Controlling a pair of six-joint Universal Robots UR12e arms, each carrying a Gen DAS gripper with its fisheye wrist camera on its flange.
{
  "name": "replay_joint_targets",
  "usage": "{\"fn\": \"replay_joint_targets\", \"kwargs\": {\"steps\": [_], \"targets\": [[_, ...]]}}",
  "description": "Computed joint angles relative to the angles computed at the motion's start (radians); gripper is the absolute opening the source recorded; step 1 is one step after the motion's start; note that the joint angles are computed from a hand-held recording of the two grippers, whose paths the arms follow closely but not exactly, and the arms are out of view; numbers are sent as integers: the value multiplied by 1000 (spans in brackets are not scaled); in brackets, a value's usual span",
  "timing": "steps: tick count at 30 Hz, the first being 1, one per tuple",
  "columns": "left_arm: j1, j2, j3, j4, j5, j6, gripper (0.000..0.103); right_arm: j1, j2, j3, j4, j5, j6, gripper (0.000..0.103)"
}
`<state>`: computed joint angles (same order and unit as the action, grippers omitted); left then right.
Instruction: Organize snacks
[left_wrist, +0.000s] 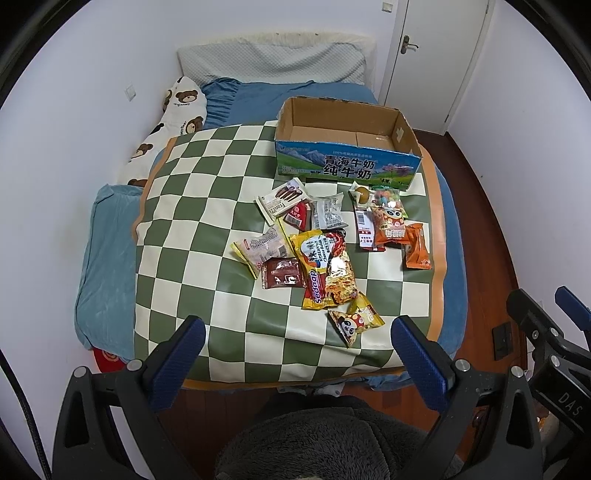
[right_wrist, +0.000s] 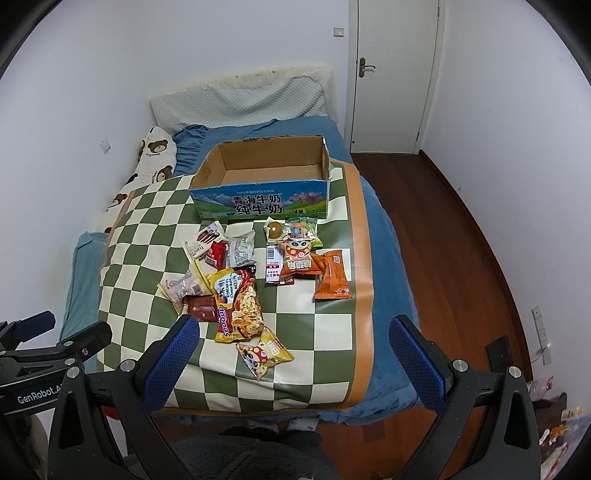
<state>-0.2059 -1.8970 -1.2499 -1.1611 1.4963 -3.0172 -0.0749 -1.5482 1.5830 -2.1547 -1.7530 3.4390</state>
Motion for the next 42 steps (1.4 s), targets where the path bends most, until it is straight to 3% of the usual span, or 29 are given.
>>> {"fn": "replay_joint_targets", "kwargs": {"steps": [9, 15, 42], "targets": [[-3, -1, 0, 6, 1, -4, 103, 1, -4, 4, -8, -7, 4, 103], [-15, -24, 70, -35, 12, -10, 103, 0, -5, 4, -8, -5, 3, 103], [-10, -8, 39, -2, 5, -2, 103, 2, -4, -2, -13, 5, 14, 103]]}}
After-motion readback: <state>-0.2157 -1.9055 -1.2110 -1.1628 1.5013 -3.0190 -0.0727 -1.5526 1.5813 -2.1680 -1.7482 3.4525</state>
